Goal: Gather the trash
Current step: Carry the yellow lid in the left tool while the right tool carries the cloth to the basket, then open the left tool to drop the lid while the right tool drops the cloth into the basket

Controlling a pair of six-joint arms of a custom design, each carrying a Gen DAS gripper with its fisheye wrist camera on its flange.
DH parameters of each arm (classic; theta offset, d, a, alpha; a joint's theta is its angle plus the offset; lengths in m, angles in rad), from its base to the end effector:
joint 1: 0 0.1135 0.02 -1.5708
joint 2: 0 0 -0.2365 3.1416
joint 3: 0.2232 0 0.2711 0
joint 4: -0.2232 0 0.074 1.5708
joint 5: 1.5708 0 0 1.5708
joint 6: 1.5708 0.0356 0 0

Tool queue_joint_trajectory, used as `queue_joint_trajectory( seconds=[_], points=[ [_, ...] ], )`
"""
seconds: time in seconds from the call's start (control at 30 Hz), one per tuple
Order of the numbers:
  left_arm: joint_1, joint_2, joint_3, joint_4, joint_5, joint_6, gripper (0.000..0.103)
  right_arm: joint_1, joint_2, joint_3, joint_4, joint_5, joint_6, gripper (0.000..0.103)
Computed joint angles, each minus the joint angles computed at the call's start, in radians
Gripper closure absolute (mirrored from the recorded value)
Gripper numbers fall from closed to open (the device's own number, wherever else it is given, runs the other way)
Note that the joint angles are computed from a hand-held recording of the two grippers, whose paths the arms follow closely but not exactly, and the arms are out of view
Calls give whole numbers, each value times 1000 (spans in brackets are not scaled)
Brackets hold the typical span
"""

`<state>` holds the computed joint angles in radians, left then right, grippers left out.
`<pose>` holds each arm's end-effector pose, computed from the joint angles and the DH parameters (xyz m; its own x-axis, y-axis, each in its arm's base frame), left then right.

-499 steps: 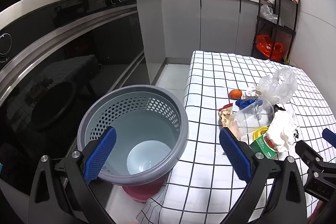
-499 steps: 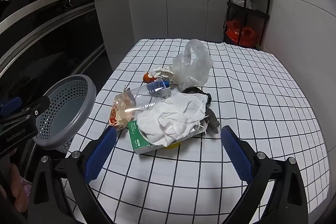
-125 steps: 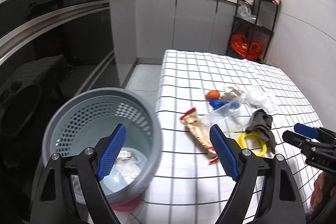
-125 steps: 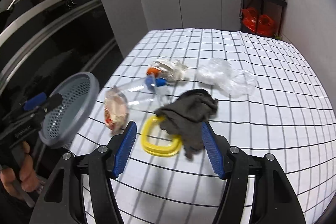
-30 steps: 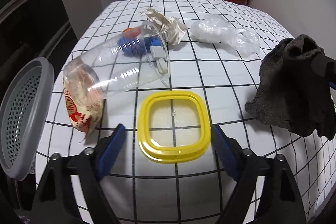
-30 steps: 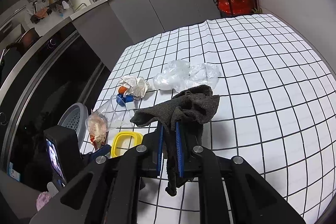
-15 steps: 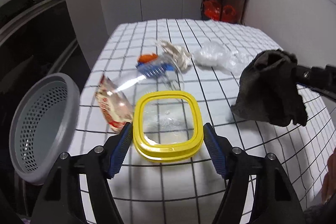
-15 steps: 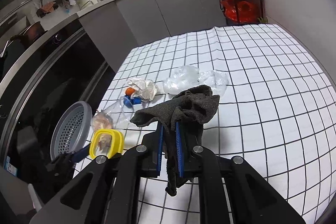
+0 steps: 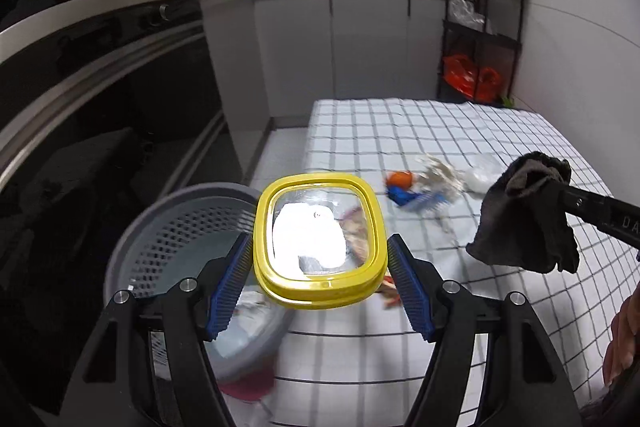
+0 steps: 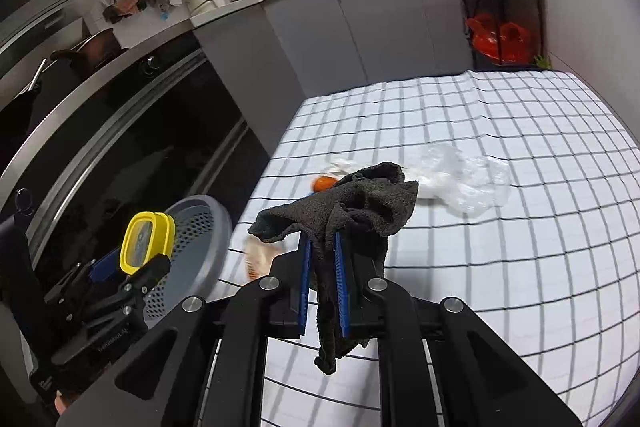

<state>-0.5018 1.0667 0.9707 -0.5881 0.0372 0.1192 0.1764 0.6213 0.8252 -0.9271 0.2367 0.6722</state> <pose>0.2270 -0.1260 0.2857 -0.4900 0.4044 -0.7723 0.5683 0.8200 0.0688 0.1549 0.0191 0.2916 -0.5082 0.5243 -0.6832 0.4077 0.8453 0.3454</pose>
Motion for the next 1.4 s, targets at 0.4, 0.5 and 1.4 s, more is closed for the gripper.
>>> queue_joint_trajectory(
  seconds=[0.4, 0.5, 1.4],
  points=[
    [316, 101, 88, 37, 130, 103, 36, 223, 430, 196, 266, 37, 6, 92],
    [348, 147, 92, 48, 131, 119, 36, 232, 548, 258, 315, 6, -11, 92],
    [512, 356, 214, 11, 218, 143, 34, 255, 1019, 546, 391, -103, -60, 89]
  ],
)
